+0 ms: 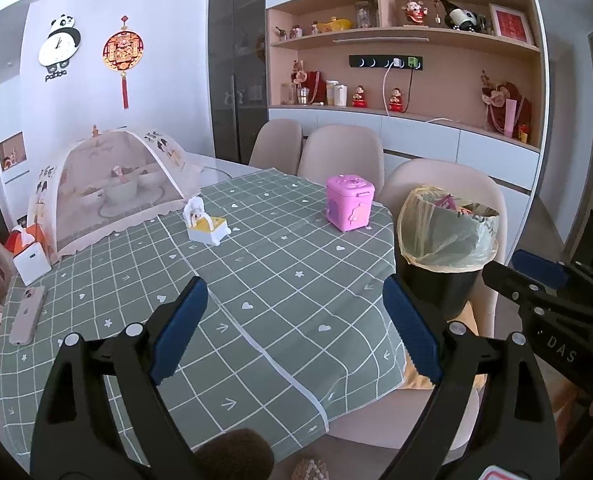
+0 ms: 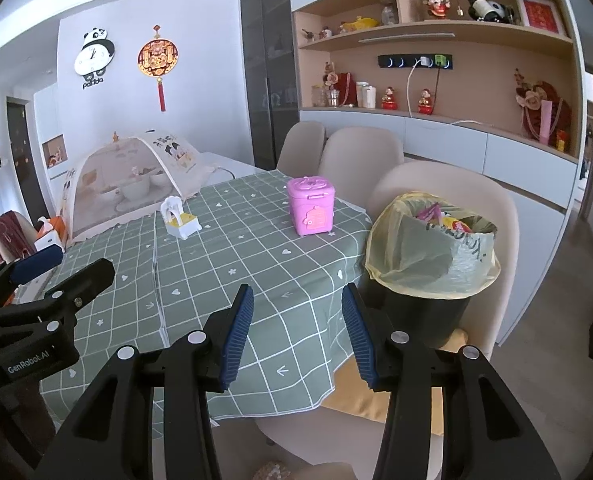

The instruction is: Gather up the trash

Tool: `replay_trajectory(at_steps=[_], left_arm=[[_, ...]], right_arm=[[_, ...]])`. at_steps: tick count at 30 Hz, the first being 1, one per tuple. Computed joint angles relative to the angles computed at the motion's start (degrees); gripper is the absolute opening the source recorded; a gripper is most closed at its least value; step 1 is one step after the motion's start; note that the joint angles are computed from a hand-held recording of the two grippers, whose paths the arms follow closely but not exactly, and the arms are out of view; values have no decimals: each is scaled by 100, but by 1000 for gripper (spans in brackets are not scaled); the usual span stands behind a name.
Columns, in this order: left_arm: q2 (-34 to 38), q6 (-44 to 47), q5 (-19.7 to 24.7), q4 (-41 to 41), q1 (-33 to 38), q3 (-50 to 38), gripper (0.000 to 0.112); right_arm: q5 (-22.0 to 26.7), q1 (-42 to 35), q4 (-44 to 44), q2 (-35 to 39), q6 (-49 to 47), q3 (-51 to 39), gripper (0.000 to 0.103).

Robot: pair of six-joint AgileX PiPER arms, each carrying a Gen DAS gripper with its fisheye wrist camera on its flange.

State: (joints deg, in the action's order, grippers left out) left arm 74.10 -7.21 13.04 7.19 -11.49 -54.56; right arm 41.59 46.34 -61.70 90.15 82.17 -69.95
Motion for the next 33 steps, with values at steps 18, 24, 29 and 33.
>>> replay_trajectory(at_steps=[18,24,29,33], left_arm=[[178,1582,146,-1439,28,-193,85],[200,1761,178,-1593,3,-208,85],[182,1715,171,-1549,-26,-185,85],[180,1679,175,-1517,-39,-186,85]], right_arm=[[196,29,-92,-31,280,90,44],[202,17,-100,-76,359,173,44],[229,37,-130,-106,438,228,44],[237,30,-122,-112,452,234,44]])
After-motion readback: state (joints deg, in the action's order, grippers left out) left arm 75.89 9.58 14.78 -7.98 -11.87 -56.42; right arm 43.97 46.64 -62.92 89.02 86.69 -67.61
